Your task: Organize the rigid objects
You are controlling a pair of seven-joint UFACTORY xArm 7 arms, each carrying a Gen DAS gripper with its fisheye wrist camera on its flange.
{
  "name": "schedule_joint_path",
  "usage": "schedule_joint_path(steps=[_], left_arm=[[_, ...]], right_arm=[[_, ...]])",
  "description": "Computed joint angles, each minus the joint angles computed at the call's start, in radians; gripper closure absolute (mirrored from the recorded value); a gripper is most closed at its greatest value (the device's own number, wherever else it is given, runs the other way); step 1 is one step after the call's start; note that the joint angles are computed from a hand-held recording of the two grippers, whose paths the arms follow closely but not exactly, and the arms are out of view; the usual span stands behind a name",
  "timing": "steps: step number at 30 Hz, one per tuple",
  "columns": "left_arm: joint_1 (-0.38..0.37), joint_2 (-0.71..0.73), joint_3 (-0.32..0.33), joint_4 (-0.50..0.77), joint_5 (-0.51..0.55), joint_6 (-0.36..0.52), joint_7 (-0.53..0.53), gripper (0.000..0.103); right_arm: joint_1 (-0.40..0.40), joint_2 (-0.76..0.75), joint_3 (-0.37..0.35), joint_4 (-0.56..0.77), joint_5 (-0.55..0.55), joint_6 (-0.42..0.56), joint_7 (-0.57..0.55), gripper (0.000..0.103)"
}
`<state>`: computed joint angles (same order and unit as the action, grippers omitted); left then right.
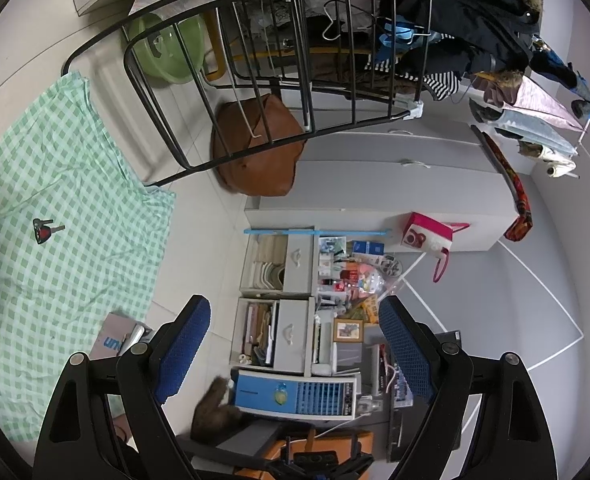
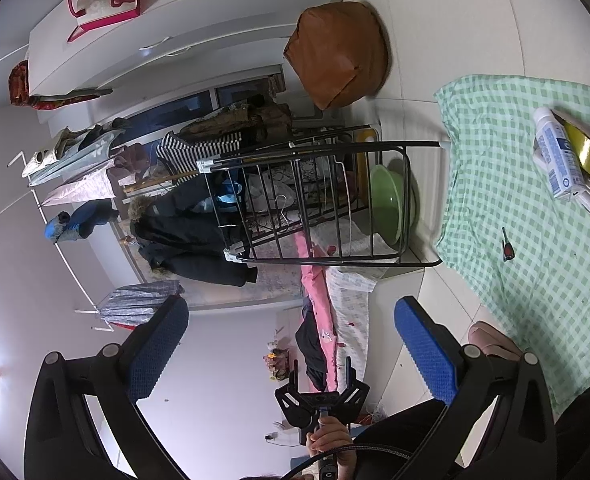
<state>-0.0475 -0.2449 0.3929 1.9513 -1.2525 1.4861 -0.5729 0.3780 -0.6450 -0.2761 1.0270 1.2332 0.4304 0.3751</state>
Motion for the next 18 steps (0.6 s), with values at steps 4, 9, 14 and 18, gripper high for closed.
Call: schedule_joint_path(steps=[4,9,14,18], left_arm=[[0.002,0.005,0.000,0.008,0.000,0.006,-0.004,0.017],[0.009,0.019,0.000,0.029,-0.006,0.020,-0.008,0.017],[0.025,0.031,-0.003,0.044,-0.017,0.037,-0.012,0.017],[0.038,0.036,-0.009,0.051,-0.024,0.042,-0.016,0.017]], right_arm=[[0.000,0.001,-0.001,0.001,-0.005,0.001,0.005,0.000],[0.001,0.007,0.002,0.007,-0.007,-0.002,0.010,0.000],[0.001,0.007,0.001,0.008,-0.011,0.000,0.014,0.000],[0.000,0.006,-0.001,0.008,-0.015,0.003,0.016,0.000]])
